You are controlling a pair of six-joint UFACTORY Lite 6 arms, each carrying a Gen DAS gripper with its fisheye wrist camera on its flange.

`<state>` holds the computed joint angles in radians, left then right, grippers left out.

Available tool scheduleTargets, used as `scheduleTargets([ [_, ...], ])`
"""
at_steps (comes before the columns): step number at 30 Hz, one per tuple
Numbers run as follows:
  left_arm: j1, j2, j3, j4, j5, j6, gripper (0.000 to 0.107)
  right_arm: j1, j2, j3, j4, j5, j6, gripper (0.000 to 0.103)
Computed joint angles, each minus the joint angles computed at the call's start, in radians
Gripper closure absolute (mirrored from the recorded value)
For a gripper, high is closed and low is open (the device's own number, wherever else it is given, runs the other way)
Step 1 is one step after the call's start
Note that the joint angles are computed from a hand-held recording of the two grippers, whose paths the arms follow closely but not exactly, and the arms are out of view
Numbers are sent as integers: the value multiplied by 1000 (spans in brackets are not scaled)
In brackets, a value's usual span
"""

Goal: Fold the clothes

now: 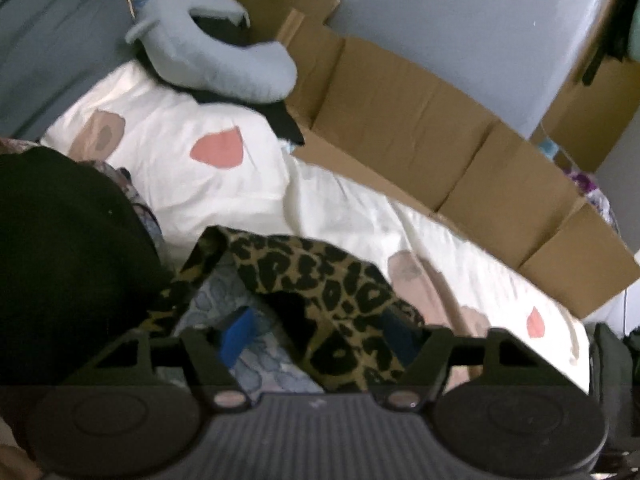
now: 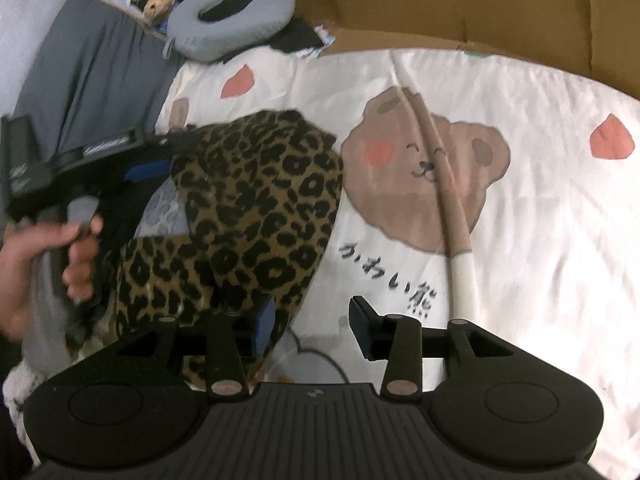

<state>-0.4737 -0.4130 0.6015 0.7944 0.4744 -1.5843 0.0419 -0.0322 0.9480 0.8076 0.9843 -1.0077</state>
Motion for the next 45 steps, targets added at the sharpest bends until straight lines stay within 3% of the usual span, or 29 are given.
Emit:
scheduleTargets([
  [1,21,5,-2,-23,-21,44,68,-3,-5,-1,-5,3,4,55],
  [3,37,4,-9,-41,-37,87,102,-14,-18,-14,3,5,7,54],
  [8,-86,-110,-68,87,10,-83,103,-61,-63,-62,3,23,8,53],
  [12,-283,-164,-52,134,124,-163,103,-96,-79,-39,-21,92,38,53],
  [16,-473,-164,-21,204,258,-312,103,-139,-101,8,-16,167,83,53],
  [18,-551,-149,-17,248,297,-405,103,-167,-111,8,12,188,73,47],
  [22,-663,-114,8,282,346,-485,106,-201,-100,21,40,214,86,47],
  [32,-704,-15,1,294,261,-530,105,-177,-40,29,49,199,104,45],
  [34,-694,-2,-5,270,254,-540,99,-186,-38,28,44,201,99,45],
  [37,-685,-15,-36,274,251,-597,82,-194,-35,28,37,195,100,45],
  [39,-677,-27,-58,278,244,-634,63,-201,-32,26,35,197,94,45],
  [45,-640,-101,-140,339,199,-786,62,-208,-25,26,28,199,90,45],
])
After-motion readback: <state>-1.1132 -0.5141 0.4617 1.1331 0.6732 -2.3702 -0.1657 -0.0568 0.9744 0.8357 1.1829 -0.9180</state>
